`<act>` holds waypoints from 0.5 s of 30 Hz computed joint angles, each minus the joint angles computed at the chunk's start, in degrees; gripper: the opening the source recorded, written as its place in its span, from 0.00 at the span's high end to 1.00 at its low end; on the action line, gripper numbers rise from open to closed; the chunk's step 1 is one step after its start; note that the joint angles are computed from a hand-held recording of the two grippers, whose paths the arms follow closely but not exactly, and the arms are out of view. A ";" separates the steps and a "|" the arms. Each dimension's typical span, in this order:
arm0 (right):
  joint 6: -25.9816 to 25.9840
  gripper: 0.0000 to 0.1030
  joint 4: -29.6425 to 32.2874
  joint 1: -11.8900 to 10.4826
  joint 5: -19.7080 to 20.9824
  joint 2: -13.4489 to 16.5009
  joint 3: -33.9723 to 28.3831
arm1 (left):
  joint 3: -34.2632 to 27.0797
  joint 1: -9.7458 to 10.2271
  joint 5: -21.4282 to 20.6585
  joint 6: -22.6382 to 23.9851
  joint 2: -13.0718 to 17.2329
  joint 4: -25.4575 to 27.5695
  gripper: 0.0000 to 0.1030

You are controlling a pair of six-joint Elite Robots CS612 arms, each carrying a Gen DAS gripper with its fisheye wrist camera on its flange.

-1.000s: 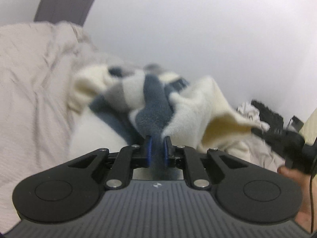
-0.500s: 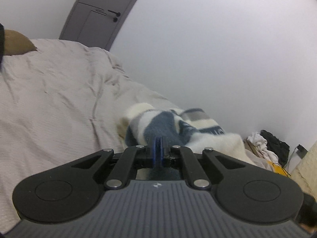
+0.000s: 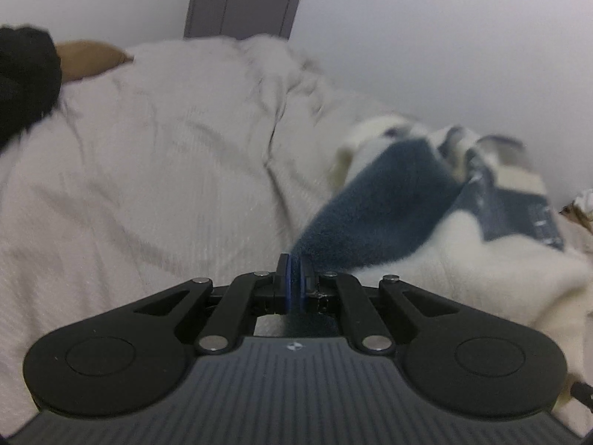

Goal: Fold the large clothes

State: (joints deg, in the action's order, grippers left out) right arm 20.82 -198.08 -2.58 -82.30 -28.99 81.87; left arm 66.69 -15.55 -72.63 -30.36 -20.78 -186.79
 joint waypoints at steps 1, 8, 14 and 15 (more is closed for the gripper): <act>0.20 0.94 0.64 -0.09 0.44 0.19 -0.20 | -0.49 -0.02 0.07 -0.28 0.31 0.65 0.95; 0.18 0.94 -2.22 -0.27 1.89 0.42 -0.13 | 0.37 -0.36 0.50 1.08 -0.75 0.73 0.88; -0.50 0.94 -5.38 -0.14 2.67 -0.13 0.93 | 7.19 -1.53 3.58 1.46 -4.99 -4.35 0.30; -0.37 0.94 -5.66 -0.17 2.72 -0.17 1.00 | 8.28 -1.72 3.44 2.55 -5.69 -5.89 0.30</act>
